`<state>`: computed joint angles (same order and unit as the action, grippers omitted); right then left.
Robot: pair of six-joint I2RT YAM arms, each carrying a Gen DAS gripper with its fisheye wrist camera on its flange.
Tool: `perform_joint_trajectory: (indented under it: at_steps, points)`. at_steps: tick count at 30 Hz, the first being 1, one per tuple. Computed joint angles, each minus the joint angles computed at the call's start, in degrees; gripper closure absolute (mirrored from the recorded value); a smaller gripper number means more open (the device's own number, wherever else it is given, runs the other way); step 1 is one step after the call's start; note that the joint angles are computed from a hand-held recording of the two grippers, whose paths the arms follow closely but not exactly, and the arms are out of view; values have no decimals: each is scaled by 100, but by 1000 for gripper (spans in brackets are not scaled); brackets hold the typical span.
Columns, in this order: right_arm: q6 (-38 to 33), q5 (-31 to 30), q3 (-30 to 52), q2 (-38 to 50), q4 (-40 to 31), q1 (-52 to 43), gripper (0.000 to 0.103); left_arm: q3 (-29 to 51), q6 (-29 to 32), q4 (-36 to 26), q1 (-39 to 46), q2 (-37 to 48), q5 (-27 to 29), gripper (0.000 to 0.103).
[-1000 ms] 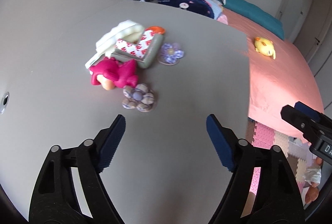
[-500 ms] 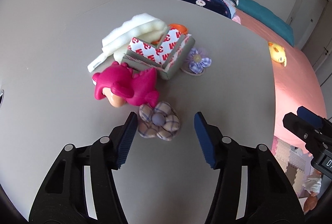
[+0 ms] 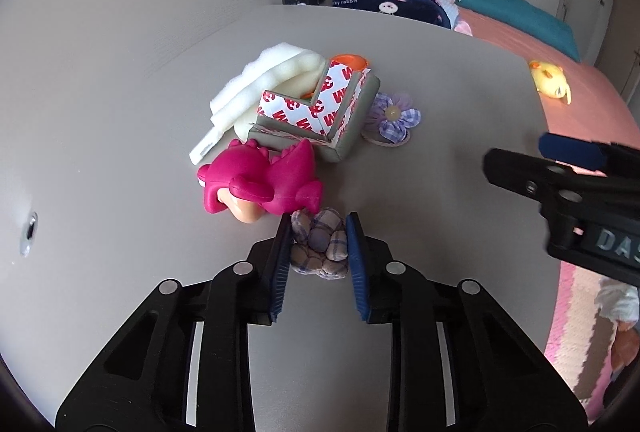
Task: Collect trash
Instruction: 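Grasp the plaid flower with the left tool while the right tool grasps the purple flower, then carry both flowers over the black bin and release them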
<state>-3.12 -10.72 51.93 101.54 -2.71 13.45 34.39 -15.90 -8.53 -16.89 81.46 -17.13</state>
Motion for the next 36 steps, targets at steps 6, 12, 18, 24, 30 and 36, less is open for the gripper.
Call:
perform_joint_trajectory:
  at_steps: [6, 12, 18, 24, 30, 36]
  points:
    - [-24, 87, 585, 512, -259, 202, 41, 40, -189, -196, 239, -246, -83, 82]
    - [-40, 135, 1079, 873, -473, 399, 45, -71, -283, -282, 624, -630, 101, 83]
    - [-13, 284, 1553, 1216, -667, 656, 47, -187, -358, -332, 870, -858, 215, 83]
    - [-75, 562, 1905, 1464, -774, 886, 60, -196, -392, -300, 1088, -827, 350, 83]
    - [-145, 441, 1924, 1431, -854, 927, 91, -191, -355, -262, 1089, -820, 394, 83]
    - [-87, 312, 1648, 1156, -883, 828, 92, -218, -314, -217, 999, -835, 366, 83]
